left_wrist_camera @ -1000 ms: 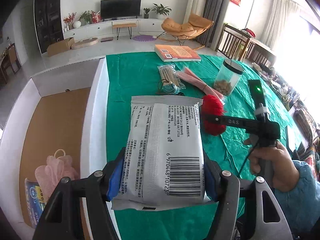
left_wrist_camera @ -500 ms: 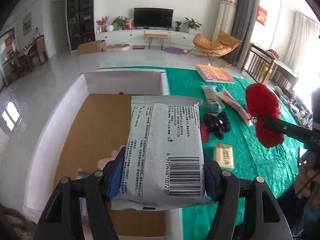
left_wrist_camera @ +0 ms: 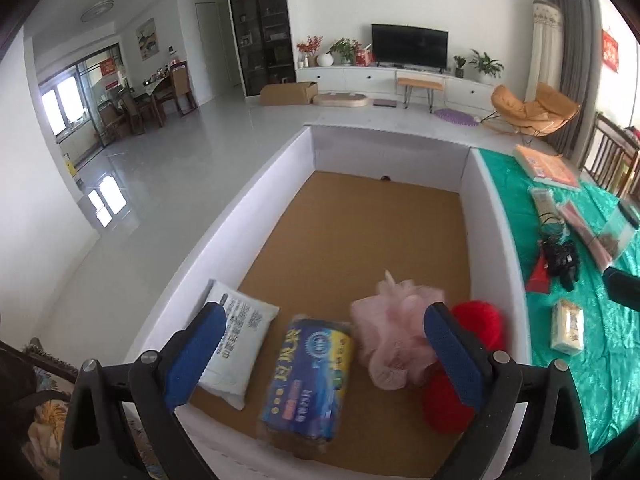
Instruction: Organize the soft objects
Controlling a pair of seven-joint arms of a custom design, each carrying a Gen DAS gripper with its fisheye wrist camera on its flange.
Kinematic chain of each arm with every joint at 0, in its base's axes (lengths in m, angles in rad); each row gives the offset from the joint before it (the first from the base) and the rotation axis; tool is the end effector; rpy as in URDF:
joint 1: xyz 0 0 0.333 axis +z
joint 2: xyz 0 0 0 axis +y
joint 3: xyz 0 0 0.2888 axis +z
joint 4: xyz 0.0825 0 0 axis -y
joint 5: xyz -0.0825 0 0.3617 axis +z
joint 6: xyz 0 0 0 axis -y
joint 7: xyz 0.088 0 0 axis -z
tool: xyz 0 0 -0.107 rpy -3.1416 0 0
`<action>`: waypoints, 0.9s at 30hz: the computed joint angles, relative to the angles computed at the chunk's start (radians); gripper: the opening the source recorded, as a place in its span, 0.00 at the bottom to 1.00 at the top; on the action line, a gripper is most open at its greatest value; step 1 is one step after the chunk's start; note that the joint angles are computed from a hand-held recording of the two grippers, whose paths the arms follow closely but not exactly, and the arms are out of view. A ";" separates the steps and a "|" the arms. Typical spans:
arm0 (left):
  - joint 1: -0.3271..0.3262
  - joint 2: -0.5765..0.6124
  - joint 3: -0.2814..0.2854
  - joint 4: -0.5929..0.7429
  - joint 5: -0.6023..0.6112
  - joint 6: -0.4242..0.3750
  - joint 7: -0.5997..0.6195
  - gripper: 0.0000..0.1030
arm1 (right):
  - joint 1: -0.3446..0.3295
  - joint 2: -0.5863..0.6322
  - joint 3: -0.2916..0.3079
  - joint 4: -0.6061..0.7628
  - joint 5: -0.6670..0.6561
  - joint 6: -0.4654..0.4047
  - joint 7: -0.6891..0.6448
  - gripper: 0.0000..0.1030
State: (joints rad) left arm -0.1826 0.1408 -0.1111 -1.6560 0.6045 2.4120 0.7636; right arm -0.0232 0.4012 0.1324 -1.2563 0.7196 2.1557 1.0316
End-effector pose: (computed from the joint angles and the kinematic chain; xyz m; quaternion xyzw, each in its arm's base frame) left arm 0.6022 -0.1741 0.5716 -0.7124 0.5881 -0.2244 0.3102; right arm 0.6800 0.0816 0.5788 -0.7473 0.5122 -0.0029 0.4232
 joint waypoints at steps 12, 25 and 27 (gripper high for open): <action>-0.169 0.239 -0.119 0.268 -0.306 0.095 0.456 0.96 | -0.072 -0.105 -0.206 -0.468 -0.425 0.561 0.190 0.70; -0.353 0.398 -0.012 0.446 -0.282 -0.059 0.472 0.96 | -0.171 -0.125 -0.174 -0.520 -0.485 0.579 0.301 0.70; -0.347 0.391 -0.009 0.432 -0.286 -0.053 0.459 0.96 | -0.167 -0.122 -0.176 -0.521 -0.506 0.584 0.313 0.70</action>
State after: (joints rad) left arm -0.5292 0.5316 -0.1203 -1.2244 0.3181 2.3591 1.2225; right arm -0.1907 0.2797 -0.0441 -1.7774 0.2135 2.7393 1.3444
